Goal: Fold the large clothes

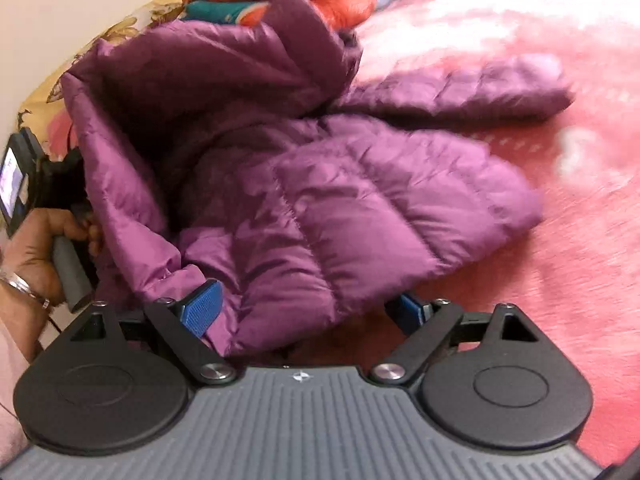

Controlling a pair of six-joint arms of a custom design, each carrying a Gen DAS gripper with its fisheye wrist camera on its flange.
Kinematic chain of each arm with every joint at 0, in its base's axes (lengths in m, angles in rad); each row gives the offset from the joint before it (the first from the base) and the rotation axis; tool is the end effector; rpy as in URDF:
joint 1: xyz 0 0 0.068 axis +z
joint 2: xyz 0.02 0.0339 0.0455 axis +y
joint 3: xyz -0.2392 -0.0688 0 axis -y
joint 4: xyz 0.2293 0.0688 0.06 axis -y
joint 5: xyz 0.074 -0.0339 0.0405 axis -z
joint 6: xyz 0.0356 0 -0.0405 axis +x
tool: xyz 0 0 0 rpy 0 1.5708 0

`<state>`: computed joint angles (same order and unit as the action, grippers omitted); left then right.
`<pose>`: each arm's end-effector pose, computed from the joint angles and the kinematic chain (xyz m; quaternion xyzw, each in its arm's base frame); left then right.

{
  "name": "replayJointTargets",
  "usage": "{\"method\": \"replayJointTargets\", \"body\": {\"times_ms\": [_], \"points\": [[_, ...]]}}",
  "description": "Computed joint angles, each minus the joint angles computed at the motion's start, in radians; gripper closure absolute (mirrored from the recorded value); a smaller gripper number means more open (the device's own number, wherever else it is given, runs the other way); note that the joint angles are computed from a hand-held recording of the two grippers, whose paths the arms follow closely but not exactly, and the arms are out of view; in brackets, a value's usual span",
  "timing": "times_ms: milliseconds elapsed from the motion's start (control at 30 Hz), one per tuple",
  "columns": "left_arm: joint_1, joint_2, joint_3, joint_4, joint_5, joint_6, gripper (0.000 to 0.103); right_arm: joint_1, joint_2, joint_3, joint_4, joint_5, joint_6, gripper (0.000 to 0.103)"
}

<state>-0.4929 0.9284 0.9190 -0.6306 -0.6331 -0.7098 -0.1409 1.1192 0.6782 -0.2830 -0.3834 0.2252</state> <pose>0.1764 -0.0708 0.3015 -0.2308 0.8291 -0.0119 0.5090 0.2284 -0.0189 0.2142 0.0859 0.8943 0.1905 0.3957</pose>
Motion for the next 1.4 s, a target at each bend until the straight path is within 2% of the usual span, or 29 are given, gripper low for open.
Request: {"method": "replayJointTargets", "body": {"times_ms": [100,200,300,400,467,600,633,733,833,1067,1133,1267,1300,1400], "points": [[-0.064,-0.035,0.022,-0.033,-0.073,0.01,0.066,-0.018,-0.111,0.014,-0.124,0.04,-0.032,0.0],[-0.166,-0.055,0.045,-0.066,-0.196,0.028,0.059,-0.079,-0.177,0.008,-0.165,0.058,-0.029,0.0],[-0.26,-0.063,0.065,-0.084,-0.295,0.043,0.043,-0.122,-0.145,0.039,-0.124,0.071,0.0,0.0],[-0.296,-0.065,0.05,-0.053,-0.339,0.087,0.034,-0.122,-0.09,0.077,-0.069,0.07,-0.003,0.0],[-0.272,-0.062,0.036,-0.036,-0.313,0.098,0.034,-0.096,-0.02,0.115,-0.036,0.083,-0.035,0.0],[-0.166,-0.058,0.005,-0.024,-0.198,0.08,0.034,-0.07,0.244,0.285,0.039,0.098,-0.065,0.0],[-0.14,-0.056,-0.006,-0.011,-0.177,0.089,0.034,-0.072,0.266,0.331,-0.001,0.078,-0.069,0.0],[-0.065,-0.045,-0.029,0.014,-0.105,0.094,0.032,-0.069,0.461,0.483,-0.007,0.023,-0.082,0.0],[-0.019,-0.025,-0.044,0.033,-0.059,0.097,0.032,-0.049,0.658,0.658,-0.04,0.028,-0.084,0.0],[0.058,-0.003,-0.07,0.066,0.034,0.104,0.03,-0.039,0.983,0.973,-0.112,-0.128,-0.027,0.0],[0.075,0.003,-0.071,0.066,0.055,0.099,0.03,-0.018,1.013,0.984,-0.075,-0.127,0.017,0.0],[0.061,0.016,-0.064,0.06,0.034,0.102,0.031,-0.002,0.974,0.864,0.064,-0.172,0.142,0.001],[0.06,0.019,-0.063,0.059,0.034,0.103,0.032,0.006,0.962,0.849,0.076,-0.161,0.159,0.004],[0.05,0.02,-0.058,0.054,0.033,0.106,0.042,0.025,0.925,0.802,0.108,-0.133,0.193,0.024]]}}
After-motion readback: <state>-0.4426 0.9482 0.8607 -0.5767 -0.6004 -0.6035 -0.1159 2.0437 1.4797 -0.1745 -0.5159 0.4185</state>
